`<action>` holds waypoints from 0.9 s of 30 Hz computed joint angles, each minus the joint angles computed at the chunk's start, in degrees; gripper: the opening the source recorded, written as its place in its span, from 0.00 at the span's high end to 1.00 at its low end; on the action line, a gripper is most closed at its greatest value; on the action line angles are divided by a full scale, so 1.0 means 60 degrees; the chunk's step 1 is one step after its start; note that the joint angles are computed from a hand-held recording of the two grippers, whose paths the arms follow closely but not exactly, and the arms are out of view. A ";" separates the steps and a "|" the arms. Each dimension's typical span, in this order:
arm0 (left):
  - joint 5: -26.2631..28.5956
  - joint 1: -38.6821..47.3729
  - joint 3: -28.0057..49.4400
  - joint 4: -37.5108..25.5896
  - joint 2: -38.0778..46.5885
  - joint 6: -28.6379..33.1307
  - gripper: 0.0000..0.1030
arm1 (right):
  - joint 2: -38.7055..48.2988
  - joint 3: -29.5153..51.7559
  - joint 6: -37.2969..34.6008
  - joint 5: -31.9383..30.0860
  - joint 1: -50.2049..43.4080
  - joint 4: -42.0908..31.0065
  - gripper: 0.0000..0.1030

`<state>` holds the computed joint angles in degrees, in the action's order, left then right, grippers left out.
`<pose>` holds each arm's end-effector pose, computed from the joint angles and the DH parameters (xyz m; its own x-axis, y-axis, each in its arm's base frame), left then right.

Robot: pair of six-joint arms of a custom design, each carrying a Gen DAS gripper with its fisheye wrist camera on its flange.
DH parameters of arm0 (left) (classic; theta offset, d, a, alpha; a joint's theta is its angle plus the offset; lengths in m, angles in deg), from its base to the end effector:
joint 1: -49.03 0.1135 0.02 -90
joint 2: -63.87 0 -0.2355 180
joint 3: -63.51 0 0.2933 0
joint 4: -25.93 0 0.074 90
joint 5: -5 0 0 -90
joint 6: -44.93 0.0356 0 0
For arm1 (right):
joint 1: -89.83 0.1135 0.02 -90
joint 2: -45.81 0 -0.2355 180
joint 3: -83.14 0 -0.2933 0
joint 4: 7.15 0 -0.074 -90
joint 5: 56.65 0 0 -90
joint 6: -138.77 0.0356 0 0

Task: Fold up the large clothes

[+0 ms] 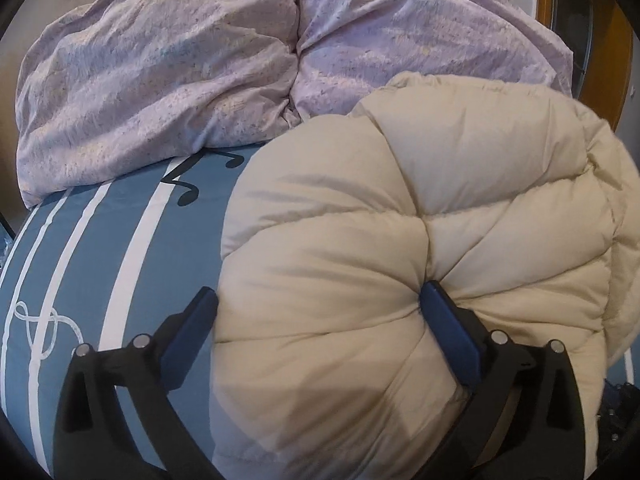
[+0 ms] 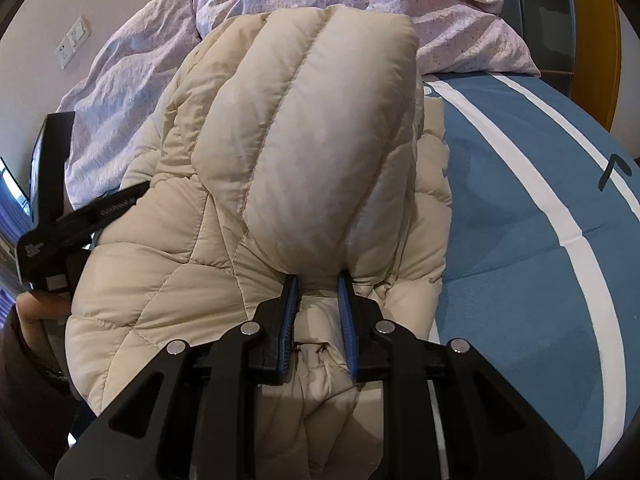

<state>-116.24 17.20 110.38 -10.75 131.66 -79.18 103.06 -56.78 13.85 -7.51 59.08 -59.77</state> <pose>0.2314 -0.1219 0.1386 -0.7144 -0.1209 -0.6892 -0.2244 0.9725 0.0621 0.1904 -0.0862 0.1303 -0.7715 -0.0448 -0.6347 -0.3039 0.9024 0.3056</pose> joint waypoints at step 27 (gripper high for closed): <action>-0.1019 -0.0432 0.0516 -0.0148 0.1126 -0.0410 0.02 | -0.0310 0.0872 -0.0542 -0.0357 -0.0372 -0.1338 0.75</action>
